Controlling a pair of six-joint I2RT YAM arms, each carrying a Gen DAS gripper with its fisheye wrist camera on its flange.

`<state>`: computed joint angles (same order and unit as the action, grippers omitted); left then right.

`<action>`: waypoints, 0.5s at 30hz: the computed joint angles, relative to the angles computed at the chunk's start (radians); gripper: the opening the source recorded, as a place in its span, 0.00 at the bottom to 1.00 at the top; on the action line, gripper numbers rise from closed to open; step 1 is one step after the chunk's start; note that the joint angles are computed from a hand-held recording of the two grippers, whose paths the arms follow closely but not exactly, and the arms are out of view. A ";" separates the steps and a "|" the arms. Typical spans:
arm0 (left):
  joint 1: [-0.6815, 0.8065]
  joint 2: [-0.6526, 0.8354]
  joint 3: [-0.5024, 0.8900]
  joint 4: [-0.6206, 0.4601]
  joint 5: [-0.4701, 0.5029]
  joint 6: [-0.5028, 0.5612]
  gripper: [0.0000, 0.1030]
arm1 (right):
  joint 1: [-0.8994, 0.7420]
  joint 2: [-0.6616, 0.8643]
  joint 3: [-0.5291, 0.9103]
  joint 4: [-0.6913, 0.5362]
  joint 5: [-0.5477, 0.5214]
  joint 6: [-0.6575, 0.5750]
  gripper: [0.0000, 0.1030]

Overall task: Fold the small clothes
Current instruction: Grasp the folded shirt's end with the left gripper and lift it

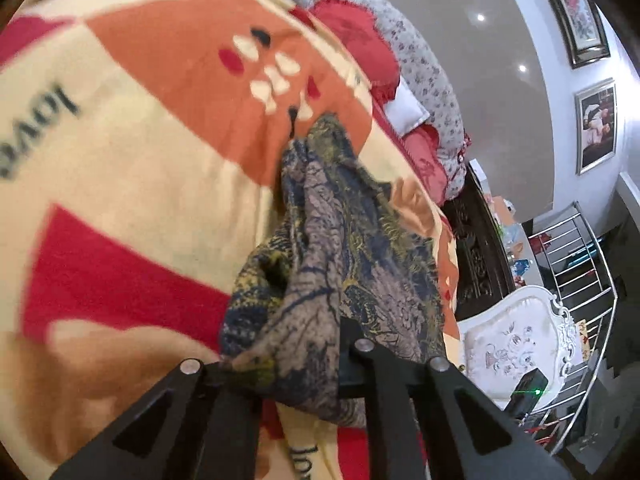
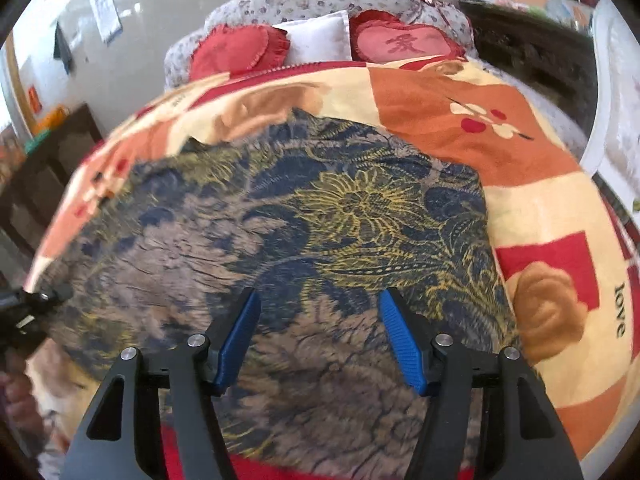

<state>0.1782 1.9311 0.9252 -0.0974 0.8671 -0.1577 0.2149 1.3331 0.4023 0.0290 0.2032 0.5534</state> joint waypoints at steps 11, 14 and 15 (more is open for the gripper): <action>0.116 0.091 0.073 -0.089 -0.088 0.044 0.21 | -0.059 0.094 0.040 -0.039 -0.096 0.013 0.69; 0.113 0.091 0.045 -0.010 -0.087 -0.017 0.22 | -0.025 0.170 0.101 -0.099 -0.043 -0.003 0.71; 0.110 0.090 0.041 0.002 -0.090 -0.017 0.23 | -0.014 0.191 0.119 -0.122 -0.026 -0.010 0.74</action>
